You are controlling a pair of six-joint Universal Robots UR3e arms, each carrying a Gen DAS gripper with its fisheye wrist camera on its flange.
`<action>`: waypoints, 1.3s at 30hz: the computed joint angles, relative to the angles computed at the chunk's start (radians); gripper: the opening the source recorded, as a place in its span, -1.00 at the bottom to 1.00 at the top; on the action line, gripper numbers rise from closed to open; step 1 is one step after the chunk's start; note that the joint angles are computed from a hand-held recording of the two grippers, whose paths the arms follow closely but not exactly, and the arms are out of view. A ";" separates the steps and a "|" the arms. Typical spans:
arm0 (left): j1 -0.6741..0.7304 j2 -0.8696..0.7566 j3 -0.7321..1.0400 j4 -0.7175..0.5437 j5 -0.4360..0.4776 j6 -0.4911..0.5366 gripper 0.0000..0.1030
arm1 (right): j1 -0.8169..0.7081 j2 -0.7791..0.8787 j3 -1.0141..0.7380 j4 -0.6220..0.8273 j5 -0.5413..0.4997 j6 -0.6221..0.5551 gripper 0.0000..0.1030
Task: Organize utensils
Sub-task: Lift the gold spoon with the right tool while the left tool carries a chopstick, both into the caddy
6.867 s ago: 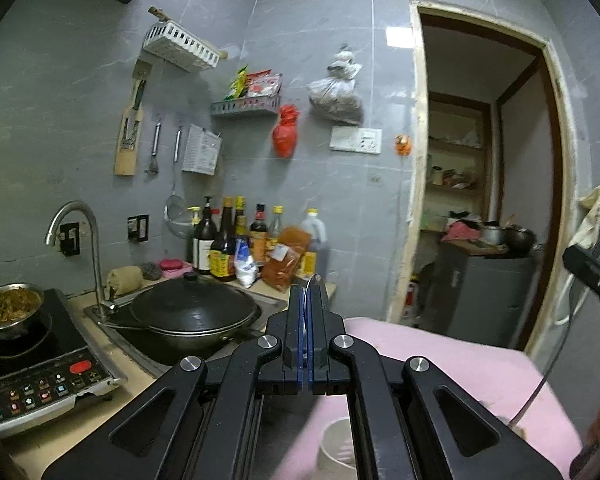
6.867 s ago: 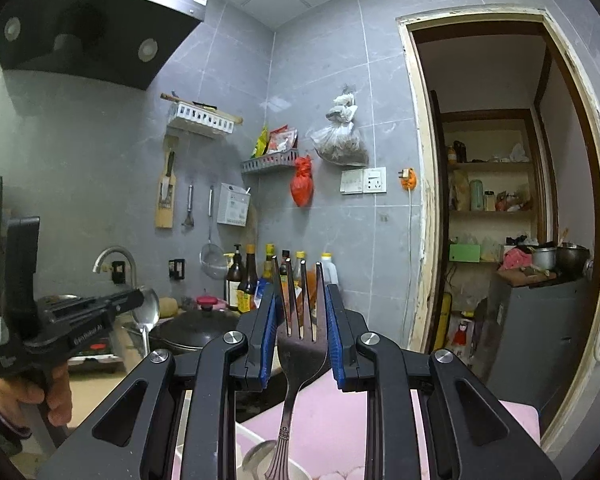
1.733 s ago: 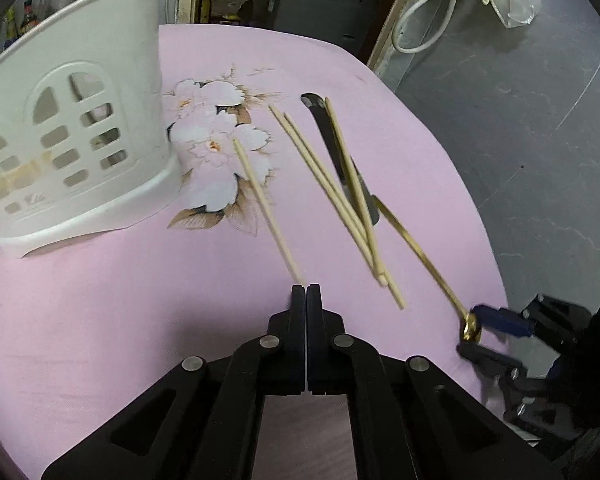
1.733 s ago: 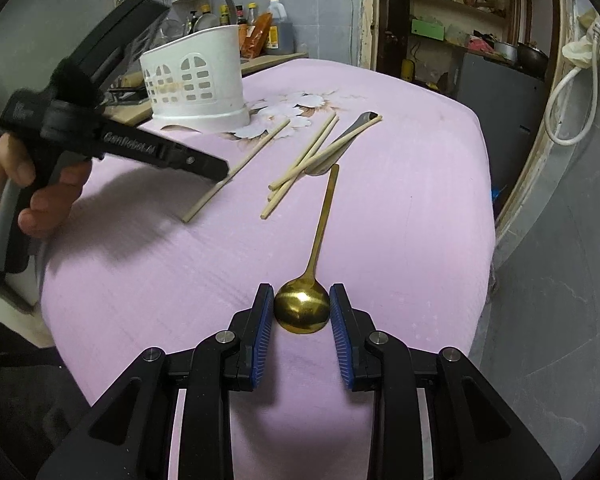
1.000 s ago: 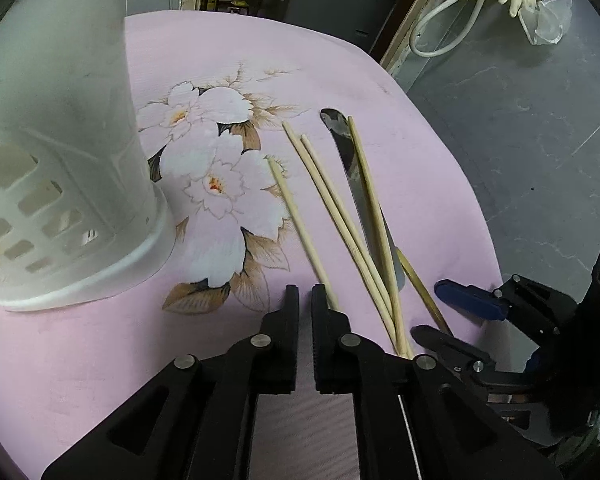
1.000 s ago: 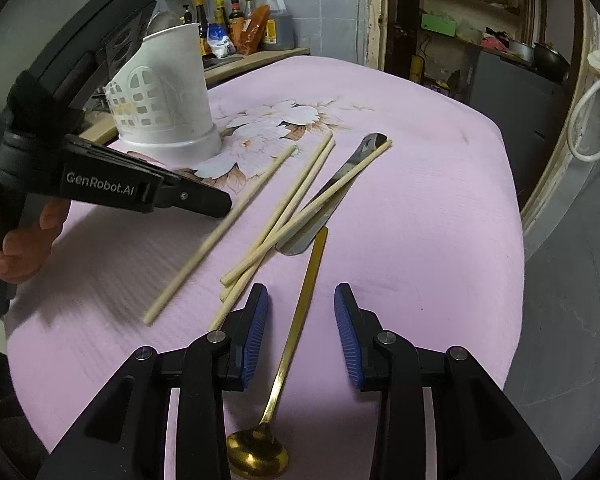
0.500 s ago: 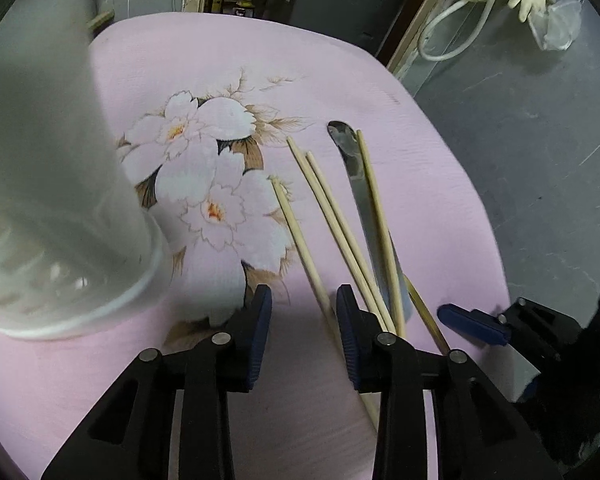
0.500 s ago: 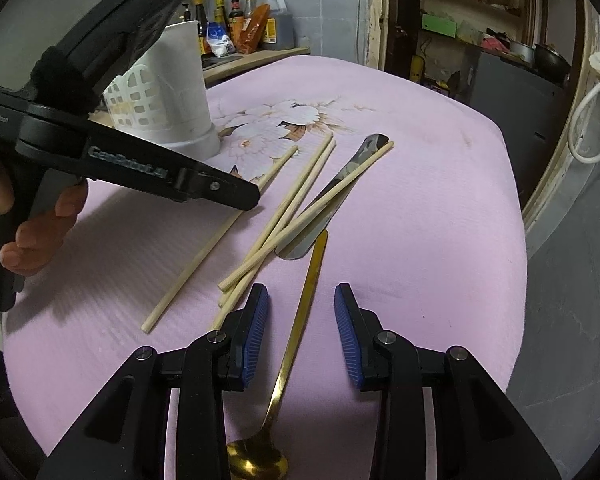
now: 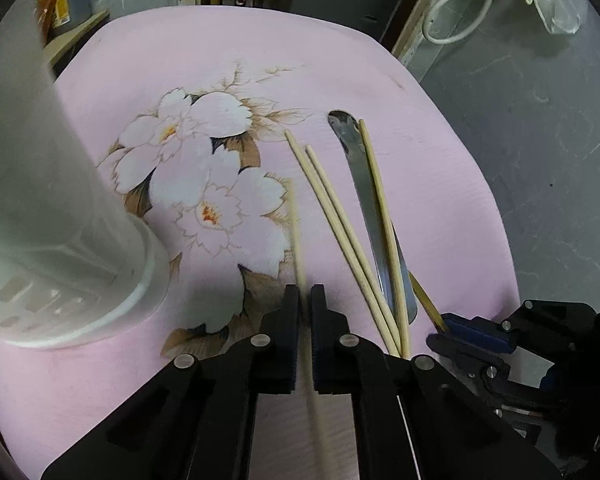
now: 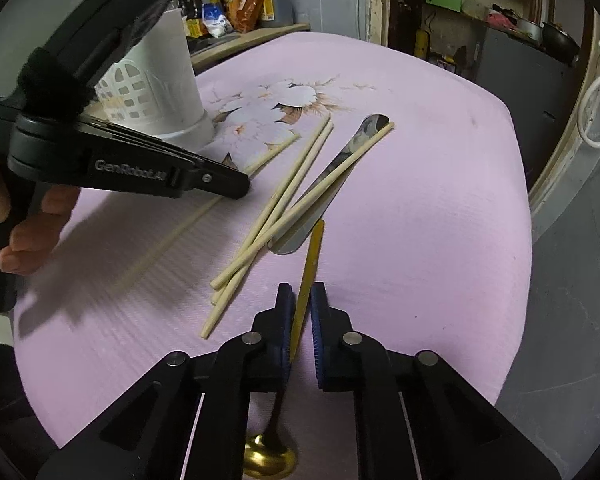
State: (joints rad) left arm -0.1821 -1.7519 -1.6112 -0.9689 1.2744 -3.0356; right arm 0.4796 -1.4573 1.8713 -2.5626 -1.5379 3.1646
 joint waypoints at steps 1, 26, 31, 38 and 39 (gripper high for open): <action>0.004 0.010 -0.014 0.010 -0.008 -0.002 -0.96 | 0.005 -0.003 0.000 0.002 -0.008 0.001 -0.92; 0.363 0.788 -0.843 0.514 -0.409 0.082 -0.96 | 0.238 -0.090 0.344 -0.731 -0.306 0.163 -0.94; 0.436 0.872 -0.854 0.495 -0.460 0.069 -0.96 | 0.266 -0.026 0.279 -0.825 -0.320 0.137 -0.94; 0.602 1.064 -0.864 0.326 -0.601 0.129 -0.96 | 0.267 0.037 0.168 -0.887 -0.302 0.105 -0.94; 0.640 1.100 -0.857 0.275 -0.635 0.147 -0.96 | 0.264 0.039 0.152 -0.883 -0.295 0.097 -0.94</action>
